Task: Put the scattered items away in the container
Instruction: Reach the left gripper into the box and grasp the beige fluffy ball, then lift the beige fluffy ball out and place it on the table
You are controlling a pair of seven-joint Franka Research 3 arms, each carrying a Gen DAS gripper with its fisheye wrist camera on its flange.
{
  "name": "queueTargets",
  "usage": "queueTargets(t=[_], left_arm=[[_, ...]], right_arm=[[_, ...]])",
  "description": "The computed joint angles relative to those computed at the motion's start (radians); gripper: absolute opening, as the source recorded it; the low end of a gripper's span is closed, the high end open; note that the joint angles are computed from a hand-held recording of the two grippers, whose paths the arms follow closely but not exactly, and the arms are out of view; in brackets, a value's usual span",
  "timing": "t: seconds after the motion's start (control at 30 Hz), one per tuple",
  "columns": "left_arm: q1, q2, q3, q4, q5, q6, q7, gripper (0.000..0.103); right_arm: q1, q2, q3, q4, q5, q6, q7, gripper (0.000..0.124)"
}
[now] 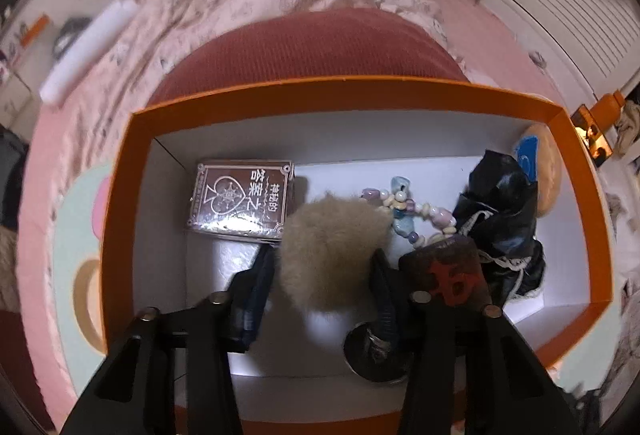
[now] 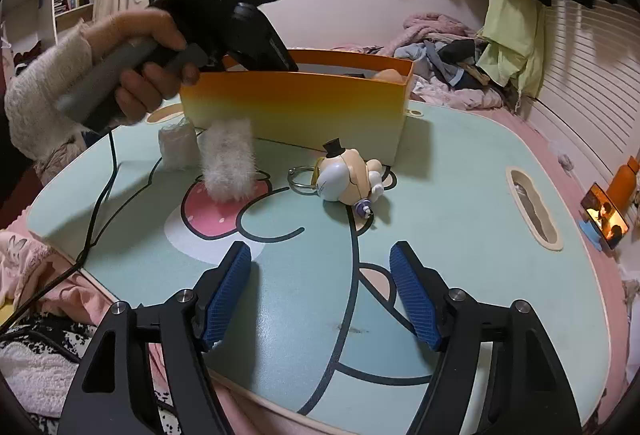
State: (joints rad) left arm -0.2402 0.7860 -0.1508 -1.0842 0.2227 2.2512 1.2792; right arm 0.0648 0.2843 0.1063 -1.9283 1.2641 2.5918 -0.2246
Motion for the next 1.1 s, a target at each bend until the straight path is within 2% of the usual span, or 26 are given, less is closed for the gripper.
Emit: queueTargets(t=[0.07,0.1,0.23,0.37,0.47,0.57,0.63,0.67,0.73,0.83,0.97,1.1], left_arm=[[0.022,-0.013,-0.02,-0.021,-0.03,0.02,0.015,0.028],[0.044,-0.034,-0.04,-0.056,-0.058,0.053,0.032,0.028],[0.084,-0.151,-0.053,-0.218,-0.094,0.213,0.042,0.028],[0.185,-0.314,-0.13,-0.445,-0.221,0.389,0.152,0.028],[0.237,-0.428,-0.175,-0.622,-0.315,0.491,0.259,0.028],[0.243,-0.501,-0.171,-0.767,-0.371,0.565,0.318,0.028],[0.204,-0.527,-0.116,-0.848,-0.326,0.627,0.26,0.028],[0.158,-0.544,-0.052,-0.899,-0.242,0.665,0.165,0.028],[0.116,-0.55,0.011,-0.944,-0.129,0.698,0.043,0.028],[0.123,-0.548,0.007,-0.993,-0.073,0.736,-0.016,0.028],[0.06,-0.514,0.053,-0.975,0.09,0.728,-0.127,0.028],[0.074,-0.507,0.025,-0.983,0.121,0.761,-0.143,0.029]], right_arm=[[0.0,-0.002,0.0,-0.003,0.001,0.0,-0.001,0.072],[-0.001,-0.002,0.0,-0.003,0.002,-0.002,-0.002,0.072],[0.0,-0.002,-0.001,-0.003,0.003,-0.003,-0.003,0.072],[0.0,-0.002,-0.001,-0.003,0.003,-0.003,-0.004,0.072],[-0.001,-0.002,-0.001,-0.002,0.003,-0.007,-0.006,0.072],[-0.001,-0.001,-0.001,-0.002,0.003,-0.008,-0.006,0.073],[-0.002,-0.001,-0.001,-0.001,0.002,-0.009,-0.006,0.073],[-0.002,-0.001,-0.001,-0.002,0.002,-0.01,-0.006,0.073],[-0.002,-0.001,-0.001,-0.001,0.002,-0.01,-0.007,0.073],[-0.002,-0.003,-0.001,-0.004,0.003,-0.01,-0.008,0.073],[-0.003,-0.001,-0.001,-0.001,0.002,-0.014,-0.008,0.073],[-0.003,-0.001,-0.002,-0.001,0.001,-0.015,-0.008,0.073]])
